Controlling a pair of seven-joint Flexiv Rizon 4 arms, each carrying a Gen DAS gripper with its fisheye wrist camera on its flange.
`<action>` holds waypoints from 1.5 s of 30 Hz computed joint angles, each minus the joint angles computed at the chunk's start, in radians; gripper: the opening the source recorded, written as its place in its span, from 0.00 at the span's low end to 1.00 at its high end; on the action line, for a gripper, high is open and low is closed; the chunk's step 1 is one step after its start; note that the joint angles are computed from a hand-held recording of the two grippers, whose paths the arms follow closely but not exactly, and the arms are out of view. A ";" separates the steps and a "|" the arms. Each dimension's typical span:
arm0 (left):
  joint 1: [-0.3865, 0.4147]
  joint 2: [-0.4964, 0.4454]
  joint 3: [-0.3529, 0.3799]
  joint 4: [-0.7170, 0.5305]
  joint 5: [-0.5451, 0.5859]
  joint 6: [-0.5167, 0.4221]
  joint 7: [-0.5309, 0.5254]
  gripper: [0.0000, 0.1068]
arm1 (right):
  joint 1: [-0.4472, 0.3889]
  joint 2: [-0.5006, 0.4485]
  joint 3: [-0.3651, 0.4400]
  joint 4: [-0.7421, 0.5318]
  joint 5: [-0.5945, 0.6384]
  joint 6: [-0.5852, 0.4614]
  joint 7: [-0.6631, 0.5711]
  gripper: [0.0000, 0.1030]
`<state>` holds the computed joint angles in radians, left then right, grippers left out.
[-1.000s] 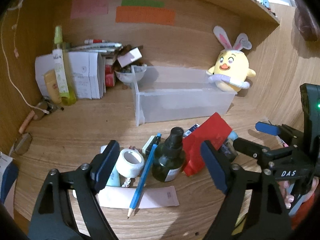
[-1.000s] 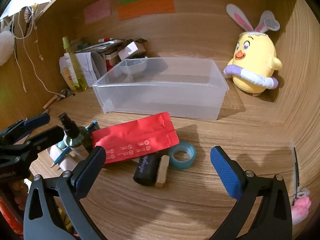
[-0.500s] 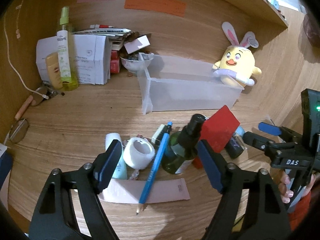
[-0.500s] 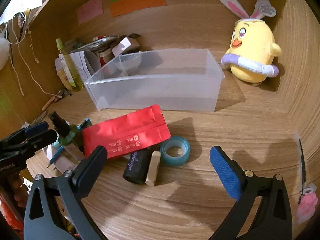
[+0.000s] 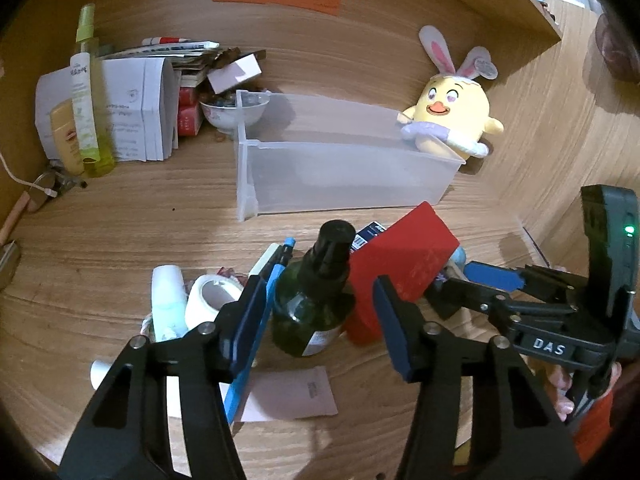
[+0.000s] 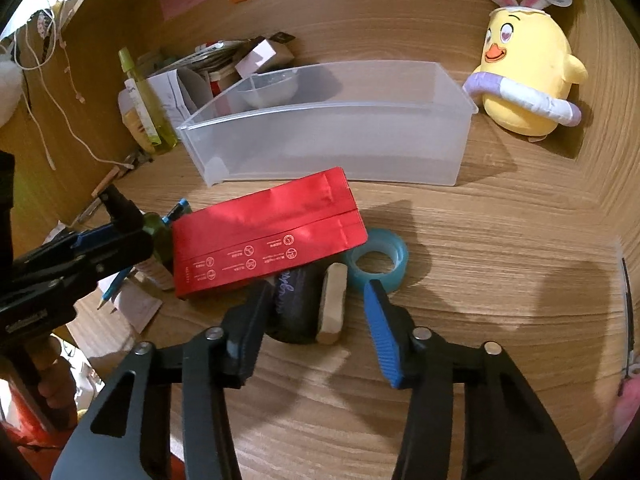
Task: Organize objects
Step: 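Move the left tool toward the dark green spray bottle while the right tool approaches the beige block, then close the left tool on the green spray bottle while the right tool grasps the beige block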
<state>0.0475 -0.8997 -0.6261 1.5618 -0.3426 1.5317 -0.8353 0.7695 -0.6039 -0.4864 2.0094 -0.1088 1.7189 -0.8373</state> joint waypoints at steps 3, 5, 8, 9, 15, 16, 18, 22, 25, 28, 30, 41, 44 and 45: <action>-0.013 -0.003 0.014 -0.012 -0.001 -0.007 -0.005 0.46 | 0.048 0.002 -0.054 0.019 0.009 0.004 0.002 0.41; -0.020 -0.005 0.023 -0.020 -0.003 -0.014 -0.007 0.43 | 0.052 0.007 -0.060 0.029 0.018 0.008 0.001 0.41; -0.025 -0.006 0.028 -0.024 -0.008 -0.018 -0.005 0.41 | 0.016 0.008 -0.025 0.023 0.027 0.018 0.001 0.39; -0.024 -0.005 0.027 -0.022 -0.009 -0.017 -0.005 0.41 | 0.002 0.007 -0.010 0.018 0.031 0.021 0.001 0.38; -0.010 -0.003 0.008 -0.007 -0.010 -0.008 0.005 0.40 | 0.014 0.008 -0.030 0.020 0.036 0.003 0.012 0.24; -0.008 -0.003 0.005 -0.005 -0.009 -0.008 0.007 0.40 | 0.000 0.011 -0.015 0.020 0.032 0.003 0.010 0.24; -0.009 -0.003 0.007 -0.004 -0.005 -0.003 0.008 0.40 | -0.014 0.011 -0.001 0.017 0.026 0.001 0.009 0.24; -0.037 -0.003 0.040 -0.021 -0.003 -0.003 -0.009 0.40 | -0.019 -0.002 0.008 0.003 0.014 0.000 0.013 0.15; -0.046 -0.010 0.049 -0.035 -0.008 -0.007 -0.018 0.40 | -0.026 -0.011 0.018 -0.005 0.009 0.009 0.008 0.12; -0.042 -0.010 0.043 -0.030 -0.004 0.009 -0.020 0.40 | -0.023 -0.012 0.017 -0.002 0.013 0.016 0.000 0.10; -0.023 -0.009 0.015 -0.015 0.010 0.039 -0.013 0.40 | -0.015 -0.009 0.009 0.006 0.022 0.024 -0.007 0.10; 0.032 -0.021 -0.073 -0.027 0.089 0.082 -0.046 0.40 | 0.144 0.008 -0.172 0.059 0.132 0.073 -0.054 0.10; 0.030 -0.027 -0.078 -0.044 0.093 0.081 -0.052 0.40 | 0.172 0.010 -0.210 0.059 0.159 0.088 -0.075 0.10; 0.029 -0.029 -0.081 -0.052 0.095 0.080 -0.052 0.40 | 0.176 0.009 -0.217 0.055 0.168 0.092 -0.082 0.10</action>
<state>0.0768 -0.9287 -0.7070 1.5100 -0.2478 1.6116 -0.8869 0.9458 -0.5946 -0.7032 2.0646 0.0592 1.8107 -0.9196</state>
